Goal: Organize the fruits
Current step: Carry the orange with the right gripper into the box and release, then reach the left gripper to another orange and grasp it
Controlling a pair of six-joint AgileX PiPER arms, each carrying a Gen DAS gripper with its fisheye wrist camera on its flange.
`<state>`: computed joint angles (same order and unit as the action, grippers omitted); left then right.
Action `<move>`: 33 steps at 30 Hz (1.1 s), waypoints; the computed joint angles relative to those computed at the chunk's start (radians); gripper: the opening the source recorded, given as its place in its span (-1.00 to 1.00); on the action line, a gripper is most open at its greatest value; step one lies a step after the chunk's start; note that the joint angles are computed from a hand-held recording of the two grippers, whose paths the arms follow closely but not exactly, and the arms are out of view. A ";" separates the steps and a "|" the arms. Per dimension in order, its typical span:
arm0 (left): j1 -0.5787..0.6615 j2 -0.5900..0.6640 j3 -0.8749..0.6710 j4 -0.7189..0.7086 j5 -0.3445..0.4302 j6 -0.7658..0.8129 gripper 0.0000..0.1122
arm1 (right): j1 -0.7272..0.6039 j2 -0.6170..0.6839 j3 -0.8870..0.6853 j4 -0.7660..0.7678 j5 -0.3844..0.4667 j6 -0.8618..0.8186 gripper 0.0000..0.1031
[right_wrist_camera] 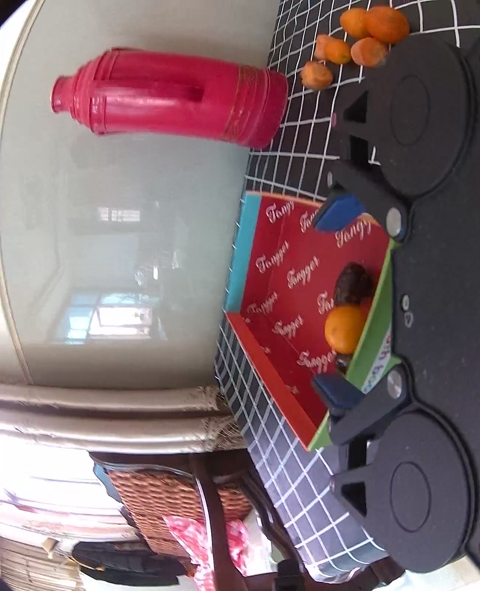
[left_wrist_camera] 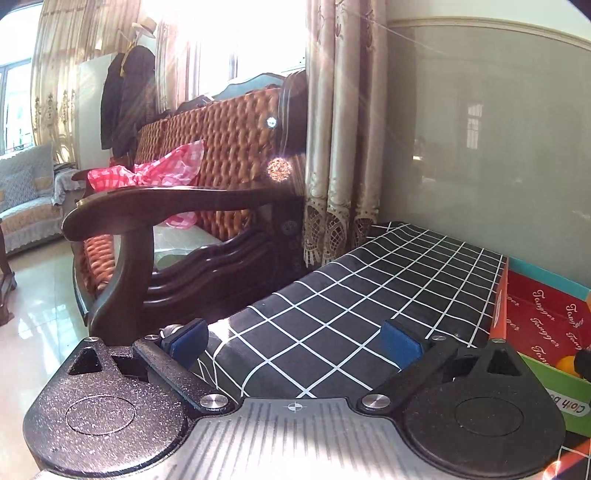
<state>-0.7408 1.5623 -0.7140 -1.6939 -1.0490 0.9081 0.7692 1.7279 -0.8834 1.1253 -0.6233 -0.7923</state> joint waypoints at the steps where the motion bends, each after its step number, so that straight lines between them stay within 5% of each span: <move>1: -0.002 0.003 -0.003 -0.001 0.000 0.001 0.76 | -0.006 -0.010 0.006 -0.009 0.010 0.015 0.44; 10: -0.051 0.032 -0.037 -0.003 -0.039 0.028 0.77 | -0.022 -0.103 0.111 -0.039 -0.066 0.106 0.46; 27: -0.232 0.226 -0.281 0.083 -0.034 0.108 0.77 | -0.203 -0.351 0.326 0.197 -0.184 0.020 0.51; 31: -0.285 0.284 -0.346 0.138 -0.024 0.138 0.78 | -0.230 -0.385 0.367 0.286 -0.268 -0.017 0.56; 33: -0.309 0.311 -0.370 0.171 -0.012 0.151 0.77 | -0.216 -0.386 0.382 0.344 -0.366 -0.032 0.81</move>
<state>-1.0494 1.8735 -1.0838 -1.5226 -1.0605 1.0594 0.5537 1.3422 -0.5010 1.4697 -0.9892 -0.8243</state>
